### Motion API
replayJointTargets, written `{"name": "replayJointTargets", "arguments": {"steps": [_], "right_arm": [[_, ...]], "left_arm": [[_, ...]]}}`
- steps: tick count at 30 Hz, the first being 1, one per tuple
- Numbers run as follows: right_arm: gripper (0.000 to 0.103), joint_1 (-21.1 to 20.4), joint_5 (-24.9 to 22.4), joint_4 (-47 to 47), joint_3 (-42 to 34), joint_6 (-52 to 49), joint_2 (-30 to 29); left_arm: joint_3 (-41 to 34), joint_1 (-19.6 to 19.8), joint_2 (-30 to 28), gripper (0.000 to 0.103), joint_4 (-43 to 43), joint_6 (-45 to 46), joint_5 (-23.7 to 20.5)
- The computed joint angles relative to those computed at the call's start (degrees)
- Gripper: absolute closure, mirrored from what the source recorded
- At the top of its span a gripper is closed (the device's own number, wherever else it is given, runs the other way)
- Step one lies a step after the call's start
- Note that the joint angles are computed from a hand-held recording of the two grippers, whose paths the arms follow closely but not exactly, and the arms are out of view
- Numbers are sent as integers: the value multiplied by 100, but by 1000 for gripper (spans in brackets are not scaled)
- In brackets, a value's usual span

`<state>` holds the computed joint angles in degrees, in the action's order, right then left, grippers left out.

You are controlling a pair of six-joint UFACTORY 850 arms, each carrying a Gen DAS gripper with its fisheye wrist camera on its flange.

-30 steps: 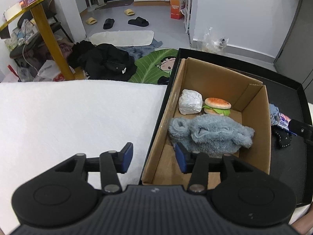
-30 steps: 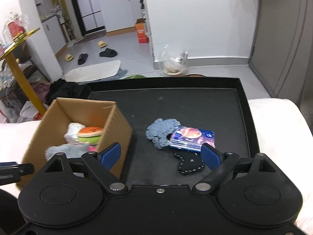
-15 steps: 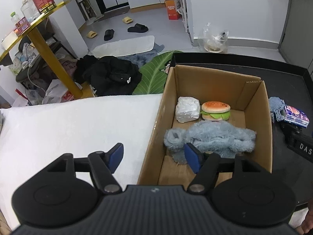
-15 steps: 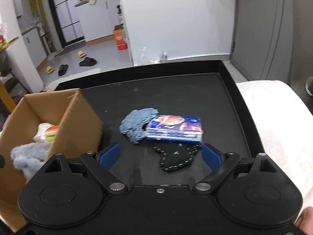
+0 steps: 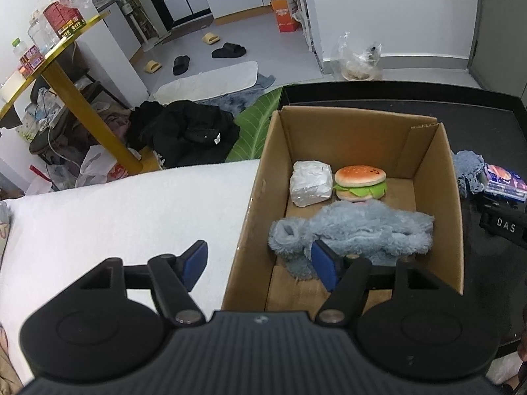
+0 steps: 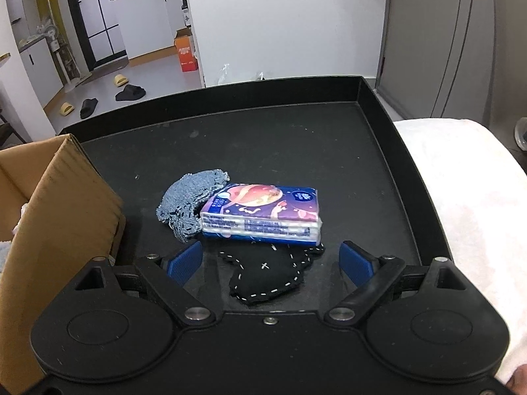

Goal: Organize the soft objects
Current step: 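Move the right gripper to the blue tissue pack and grasp it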

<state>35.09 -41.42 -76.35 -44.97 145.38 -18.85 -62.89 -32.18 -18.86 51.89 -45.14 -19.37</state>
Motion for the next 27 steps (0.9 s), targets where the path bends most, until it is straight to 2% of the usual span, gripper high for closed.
{"name": "replayJointTargets", "arguments": {"steps": [6,10,17,18,20,27], "right_arm": [[13,57,-221,-165,-5,44,43],[13,6,-189,-400,27,277,100],[12,-115,-240,-388,-145,303,-125],[13,-126,-251,-379,-172,294,-181],[30,-174,-168,-274,-222,166,-258],[32,-22,-438,-233,-104,343,-106]], "left_arm": [[6,3,2,35,32,2,-8],[19,18,18,35,17,33,21],[51,-5,29,35,77,-36,52],[49,-7,25,35,62,-31,57],[68,1,36,35,94,-71,85],[79,68,68,35,-210,144,207]]}}
